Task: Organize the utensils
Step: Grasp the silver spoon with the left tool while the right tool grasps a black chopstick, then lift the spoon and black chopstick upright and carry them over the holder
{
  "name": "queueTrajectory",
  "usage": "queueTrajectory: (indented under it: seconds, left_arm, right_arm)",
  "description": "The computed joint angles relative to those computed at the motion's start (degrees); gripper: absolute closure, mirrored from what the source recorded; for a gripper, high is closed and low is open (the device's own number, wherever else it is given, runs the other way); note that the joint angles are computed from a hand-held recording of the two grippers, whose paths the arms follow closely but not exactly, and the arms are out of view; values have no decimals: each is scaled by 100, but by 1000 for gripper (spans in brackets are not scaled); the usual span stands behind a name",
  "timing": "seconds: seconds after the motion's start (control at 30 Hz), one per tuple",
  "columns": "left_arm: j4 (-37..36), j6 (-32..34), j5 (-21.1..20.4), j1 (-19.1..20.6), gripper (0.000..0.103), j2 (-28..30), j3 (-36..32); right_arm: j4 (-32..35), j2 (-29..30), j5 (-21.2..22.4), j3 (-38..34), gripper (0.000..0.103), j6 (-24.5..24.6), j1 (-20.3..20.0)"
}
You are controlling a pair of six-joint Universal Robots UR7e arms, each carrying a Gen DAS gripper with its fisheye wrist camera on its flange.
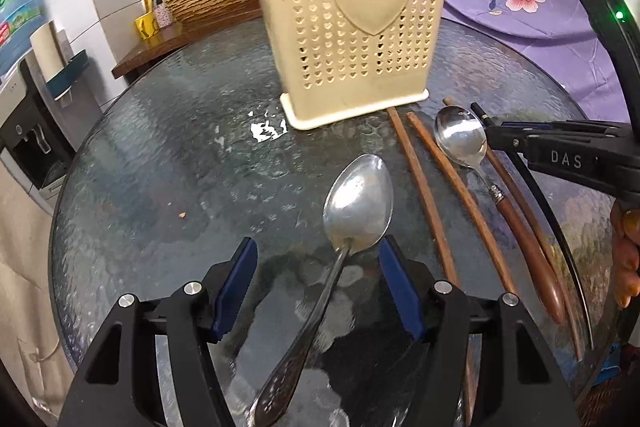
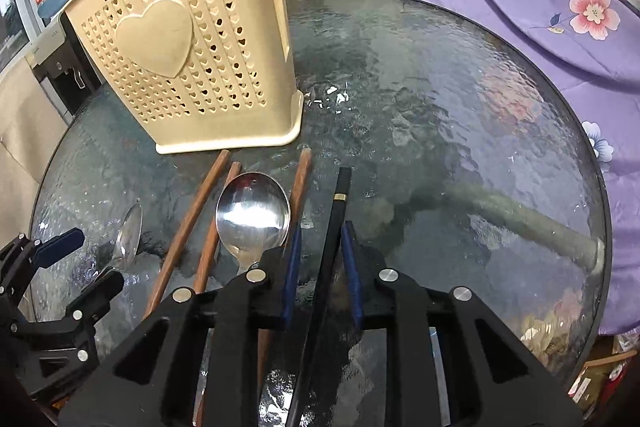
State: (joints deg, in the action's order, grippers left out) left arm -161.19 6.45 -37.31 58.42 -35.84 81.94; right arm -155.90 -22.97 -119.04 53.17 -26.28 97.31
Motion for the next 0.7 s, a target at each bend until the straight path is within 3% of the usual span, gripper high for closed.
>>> queueTrajectory:
  seconds: [0.27, 0.4, 0.47, 0.6, 0.7]
  left_arm:
    - [218, 141, -227, 40, 40, 208, -396]
    - [694, 14, -499, 127, 41, 256, -725]
    - [931, -66, -653, 169, 46, 265, -864]
    - [1181, 5, -707, 162, 67, 305, -1018]
    - [1295, -29, -639, 142, 67, 335, -1068]
  right_arm:
    - [98, -19, 94, -16, 82, 53, -28]
    - [417, 73, 170, -298, 87, 202, -50]
    - [589, 127, 213, -457, 89, 290, -58]
    - [746, 245, 178, -702, 93, 256, -48]
    - [843, 266, 235, -779, 94, 284, -59]
